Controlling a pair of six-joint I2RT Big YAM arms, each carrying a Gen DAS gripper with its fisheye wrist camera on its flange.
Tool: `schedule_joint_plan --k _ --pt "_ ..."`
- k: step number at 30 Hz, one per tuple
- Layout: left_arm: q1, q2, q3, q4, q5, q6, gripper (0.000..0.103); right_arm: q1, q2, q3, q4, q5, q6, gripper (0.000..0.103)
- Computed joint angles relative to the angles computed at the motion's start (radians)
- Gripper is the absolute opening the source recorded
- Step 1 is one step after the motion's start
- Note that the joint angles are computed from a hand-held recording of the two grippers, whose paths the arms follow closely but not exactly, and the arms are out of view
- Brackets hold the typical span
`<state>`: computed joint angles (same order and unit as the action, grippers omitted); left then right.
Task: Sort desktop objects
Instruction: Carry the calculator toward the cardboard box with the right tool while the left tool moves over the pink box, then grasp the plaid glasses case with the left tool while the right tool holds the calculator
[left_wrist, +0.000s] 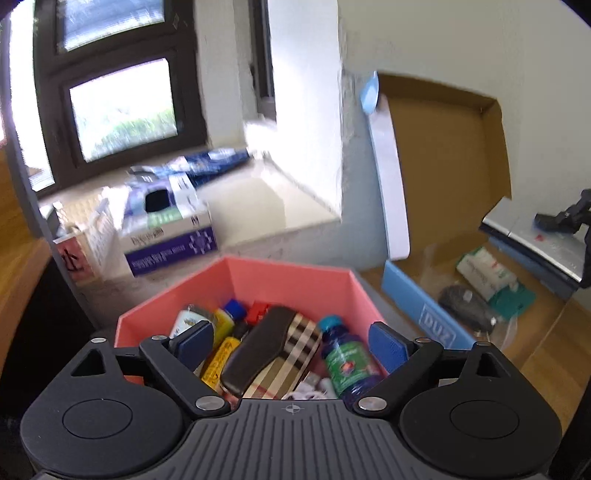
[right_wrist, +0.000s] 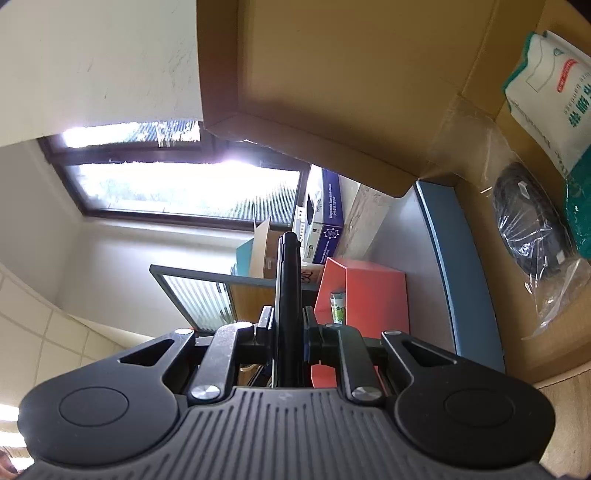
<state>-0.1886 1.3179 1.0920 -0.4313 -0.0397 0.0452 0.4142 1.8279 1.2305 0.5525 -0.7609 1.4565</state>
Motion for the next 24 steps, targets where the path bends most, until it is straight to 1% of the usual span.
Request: schedule_joint_plan --k 2,6,8,10,12,19,24 --pt "0.015 0.034 0.036 -0.052 0.025 0.016 0.093 0.002 0.005 0.0 0.008 0.004 0.008 0.018" --pt "0.022 0.088 0.081 -0.109 0.023 0.101 0.094 0.008 0.011 0.003 0.011 0.012 0.004 0.018" --pt "0.026 0.112 0.101 -0.127 0.023 0.128 0.099 0.013 0.008 0.005 -0.003 0.015 -0.007 0.018" --pt "0.032 0.14 0.129 -0.156 0.034 0.149 0.103 0.017 0.012 0.006 0.005 0.013 0.003 0.018" --pt "0.035 0.17 0.158 -0.189 0.037 0.169 0.103 0.02 0.015 0.009 0.007 0.012 0.004 0.018" --pt "0.038 0.253 0.239 -0.252 0.0 0.19 0.103 0.026 0.022 0.015 0.005 0.004 -0.002 0.018" --pt "0.029 0.297 0.283 -0.286 -0.015 0.233 0.103 0.027 0.025 0.019 -0.004 0.002 -0.007 0.018"
